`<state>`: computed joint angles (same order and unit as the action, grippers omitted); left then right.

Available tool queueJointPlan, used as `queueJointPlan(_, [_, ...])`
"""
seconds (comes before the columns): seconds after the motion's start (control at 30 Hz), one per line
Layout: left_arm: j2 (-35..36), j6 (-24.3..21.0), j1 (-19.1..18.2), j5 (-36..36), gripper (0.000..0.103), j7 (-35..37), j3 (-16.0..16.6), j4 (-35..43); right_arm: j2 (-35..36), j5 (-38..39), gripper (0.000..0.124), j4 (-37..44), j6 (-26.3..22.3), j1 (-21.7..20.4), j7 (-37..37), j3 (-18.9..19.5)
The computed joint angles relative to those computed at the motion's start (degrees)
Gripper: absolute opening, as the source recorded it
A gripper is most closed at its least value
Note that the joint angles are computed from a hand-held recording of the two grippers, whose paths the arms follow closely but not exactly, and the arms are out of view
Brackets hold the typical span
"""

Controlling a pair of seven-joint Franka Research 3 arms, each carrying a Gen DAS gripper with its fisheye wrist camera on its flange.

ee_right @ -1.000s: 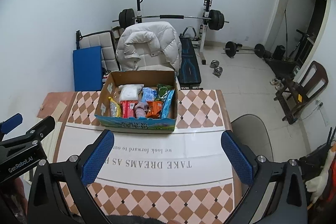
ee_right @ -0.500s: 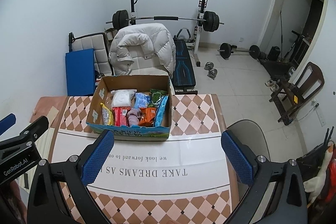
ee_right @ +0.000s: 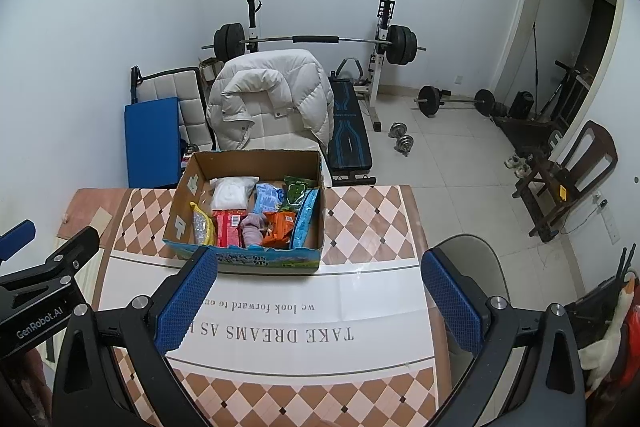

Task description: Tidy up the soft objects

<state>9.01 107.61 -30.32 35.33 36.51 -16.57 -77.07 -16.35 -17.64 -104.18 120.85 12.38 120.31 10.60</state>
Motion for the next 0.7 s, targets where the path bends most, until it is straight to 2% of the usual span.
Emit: queueJointPlan(0.7, [0.4,-0.1,-0.3,0.1,0.103,0.2,0.1,0.4,0.7,-0.2,0.103,1.7,-0.6,0.2,-0.4,-0.2])
